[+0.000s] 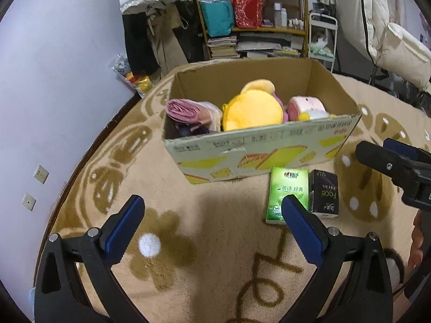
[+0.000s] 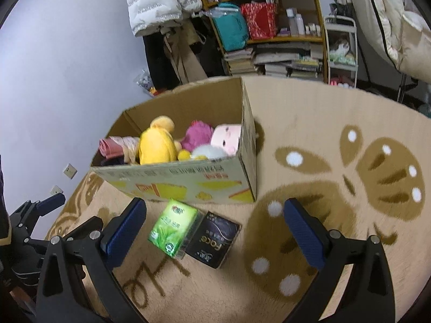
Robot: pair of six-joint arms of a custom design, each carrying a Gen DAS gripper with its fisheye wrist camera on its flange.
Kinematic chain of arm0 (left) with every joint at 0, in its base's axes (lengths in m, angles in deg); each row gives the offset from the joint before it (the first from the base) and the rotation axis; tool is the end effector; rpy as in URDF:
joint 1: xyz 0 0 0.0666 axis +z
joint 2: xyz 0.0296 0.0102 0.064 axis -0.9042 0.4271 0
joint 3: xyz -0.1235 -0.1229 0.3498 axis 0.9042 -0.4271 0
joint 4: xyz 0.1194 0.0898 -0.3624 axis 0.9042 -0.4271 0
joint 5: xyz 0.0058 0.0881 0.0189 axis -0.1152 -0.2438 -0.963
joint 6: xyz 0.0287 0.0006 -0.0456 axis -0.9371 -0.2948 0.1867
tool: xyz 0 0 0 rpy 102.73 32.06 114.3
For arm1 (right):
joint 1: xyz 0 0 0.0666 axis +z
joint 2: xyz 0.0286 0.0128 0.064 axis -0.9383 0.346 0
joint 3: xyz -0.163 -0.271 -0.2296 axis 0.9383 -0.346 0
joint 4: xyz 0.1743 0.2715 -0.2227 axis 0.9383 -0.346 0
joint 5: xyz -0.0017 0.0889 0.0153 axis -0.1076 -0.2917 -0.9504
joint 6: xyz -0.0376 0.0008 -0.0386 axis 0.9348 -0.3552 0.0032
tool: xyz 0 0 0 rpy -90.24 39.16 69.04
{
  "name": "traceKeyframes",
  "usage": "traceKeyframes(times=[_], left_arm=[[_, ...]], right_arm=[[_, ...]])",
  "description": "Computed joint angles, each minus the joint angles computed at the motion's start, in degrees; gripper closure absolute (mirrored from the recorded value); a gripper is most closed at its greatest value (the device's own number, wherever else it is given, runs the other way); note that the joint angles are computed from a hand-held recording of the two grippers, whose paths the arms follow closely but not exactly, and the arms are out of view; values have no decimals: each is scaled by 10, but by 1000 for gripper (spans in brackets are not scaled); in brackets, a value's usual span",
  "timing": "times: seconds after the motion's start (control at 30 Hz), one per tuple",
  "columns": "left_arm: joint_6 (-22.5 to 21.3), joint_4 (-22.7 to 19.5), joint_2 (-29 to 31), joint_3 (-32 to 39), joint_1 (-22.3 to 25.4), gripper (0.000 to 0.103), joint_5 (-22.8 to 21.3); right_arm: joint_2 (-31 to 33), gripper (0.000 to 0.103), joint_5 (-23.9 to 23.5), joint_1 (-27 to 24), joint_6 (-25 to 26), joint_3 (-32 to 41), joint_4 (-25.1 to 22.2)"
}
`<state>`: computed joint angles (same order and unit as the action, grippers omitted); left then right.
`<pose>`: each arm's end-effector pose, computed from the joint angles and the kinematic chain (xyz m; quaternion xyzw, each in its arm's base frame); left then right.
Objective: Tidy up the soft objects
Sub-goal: 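Move both open tools toward the green and black tissue packs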
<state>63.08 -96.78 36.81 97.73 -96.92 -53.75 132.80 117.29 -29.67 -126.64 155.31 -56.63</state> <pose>0.4669 -0.2891 0.3626 0.2849 0.8982 -0.0149 0.3345 0.3975 0.3123 0.3460 0.2175 0.8956 0.0868 0.3782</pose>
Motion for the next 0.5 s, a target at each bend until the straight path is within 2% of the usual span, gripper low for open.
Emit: traceKeyframes(times=[0.5], left_arm=[[-16,-21,50,29,-13,2,30]], right_arm=[[33,0,-84,-33,-10,-14,28]])
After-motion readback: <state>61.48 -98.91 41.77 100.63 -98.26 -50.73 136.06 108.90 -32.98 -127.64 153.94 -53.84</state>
